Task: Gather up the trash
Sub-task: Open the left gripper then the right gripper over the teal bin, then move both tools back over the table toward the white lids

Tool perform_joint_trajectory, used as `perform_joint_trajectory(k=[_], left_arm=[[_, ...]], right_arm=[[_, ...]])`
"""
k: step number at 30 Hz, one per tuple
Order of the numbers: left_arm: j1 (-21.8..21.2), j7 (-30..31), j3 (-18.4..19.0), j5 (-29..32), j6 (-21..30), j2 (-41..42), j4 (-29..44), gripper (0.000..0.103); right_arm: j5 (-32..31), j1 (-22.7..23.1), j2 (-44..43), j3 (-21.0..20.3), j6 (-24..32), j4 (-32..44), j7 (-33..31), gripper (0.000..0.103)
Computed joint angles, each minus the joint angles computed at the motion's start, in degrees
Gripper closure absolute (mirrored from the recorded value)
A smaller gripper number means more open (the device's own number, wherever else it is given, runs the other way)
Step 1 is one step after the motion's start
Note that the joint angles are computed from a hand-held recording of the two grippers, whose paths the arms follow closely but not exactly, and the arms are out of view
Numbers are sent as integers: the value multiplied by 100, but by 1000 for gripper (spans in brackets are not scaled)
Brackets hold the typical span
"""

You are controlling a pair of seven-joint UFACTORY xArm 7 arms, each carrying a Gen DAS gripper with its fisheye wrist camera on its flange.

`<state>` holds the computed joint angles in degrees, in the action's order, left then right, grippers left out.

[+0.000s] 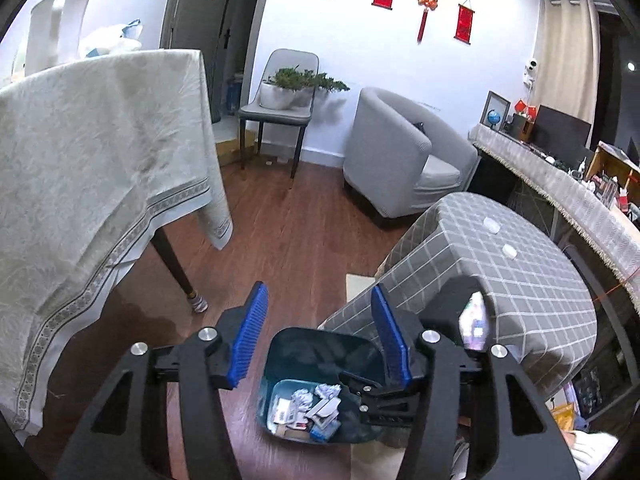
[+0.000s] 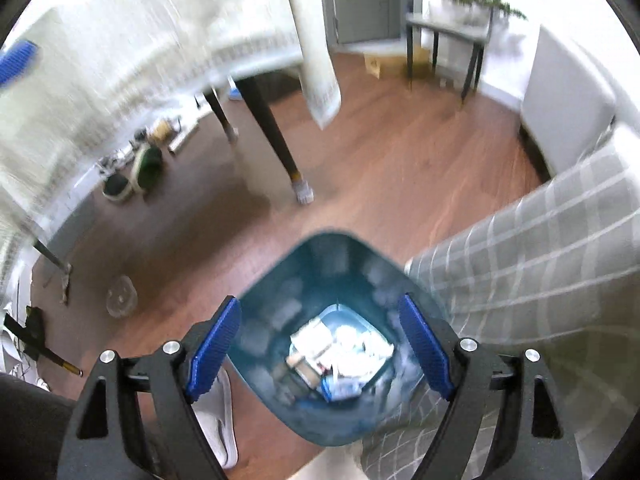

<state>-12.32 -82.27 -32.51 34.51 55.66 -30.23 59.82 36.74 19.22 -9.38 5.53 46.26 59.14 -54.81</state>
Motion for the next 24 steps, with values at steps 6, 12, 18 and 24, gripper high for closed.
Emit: perform_joint_trajectory(k=[6,12,18,24], left_arm=[[109,-184,-225,380,94,451,439,38],[6,-538,-290,1052,238,1022,841,35],[-242,-911,-206,1585,204,1841,1355,31],[-663,-722,-42,2093,452,2786,2165,28]], right_arm=[[305,-33,-407,-251,31,84,-440,26],[595,-255,-496,-564,77,376,-643,28],[573,-569,-282,-710,49,685,-732,29],[731,-959,203,-786,73,1263,-767,29]])
